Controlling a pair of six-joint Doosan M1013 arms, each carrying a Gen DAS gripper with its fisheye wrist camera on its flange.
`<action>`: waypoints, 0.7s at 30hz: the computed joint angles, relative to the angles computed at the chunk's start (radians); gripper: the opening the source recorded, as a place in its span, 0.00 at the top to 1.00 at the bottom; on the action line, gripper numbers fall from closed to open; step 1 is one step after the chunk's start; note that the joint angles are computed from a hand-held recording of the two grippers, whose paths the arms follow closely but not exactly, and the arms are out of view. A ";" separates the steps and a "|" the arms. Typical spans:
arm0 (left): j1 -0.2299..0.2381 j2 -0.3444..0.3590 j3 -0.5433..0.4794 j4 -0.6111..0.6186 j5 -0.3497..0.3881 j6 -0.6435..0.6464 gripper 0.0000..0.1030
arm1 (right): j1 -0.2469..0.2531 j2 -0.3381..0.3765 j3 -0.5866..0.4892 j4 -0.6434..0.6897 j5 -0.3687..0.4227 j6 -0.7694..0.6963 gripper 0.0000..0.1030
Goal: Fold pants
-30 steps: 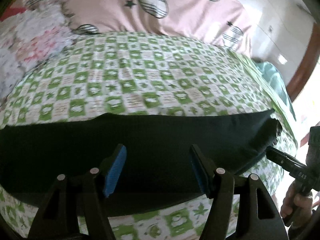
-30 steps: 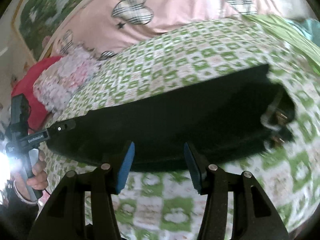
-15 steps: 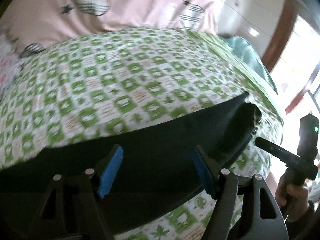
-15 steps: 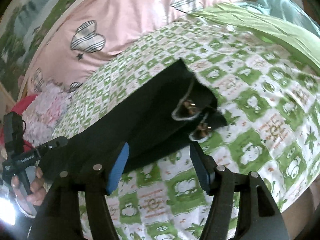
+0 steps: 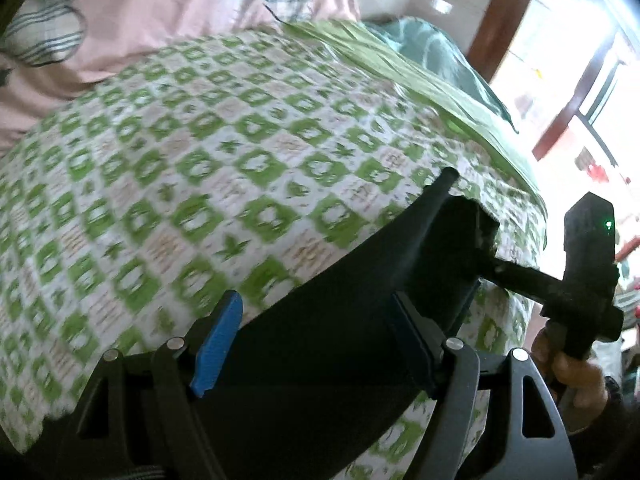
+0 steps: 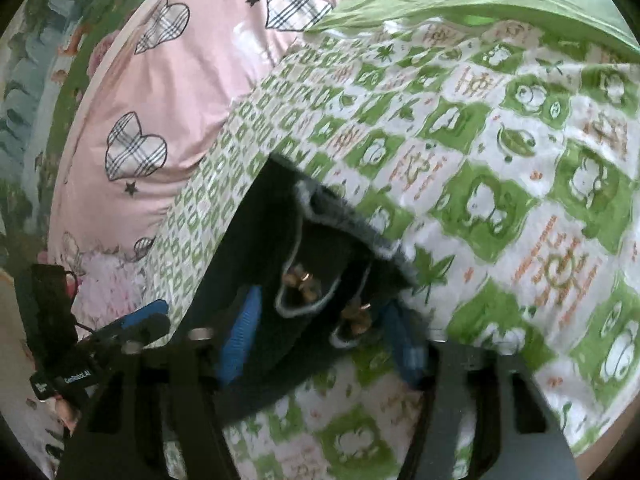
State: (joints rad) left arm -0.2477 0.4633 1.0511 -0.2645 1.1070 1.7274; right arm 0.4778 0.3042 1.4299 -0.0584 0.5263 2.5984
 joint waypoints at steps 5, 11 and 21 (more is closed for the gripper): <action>-0.013 0.095 -0.133 -0.058 0.122 0.050 0.26 | -0.016 -0.031 0.067 0.002 -0.084 0.014 0.86; -0.029 0.213 -0.304 -0.122 0.275 0.092 0.27 | -0.017 -0.047 0.092 0.026 -0.121 -0.048 0.87; -0.048 0.339 -0.486 -0.231 0.417 0.132 0.80 | -0.019 -0.048 0.096 0.073 -0.115 -0.149 0.87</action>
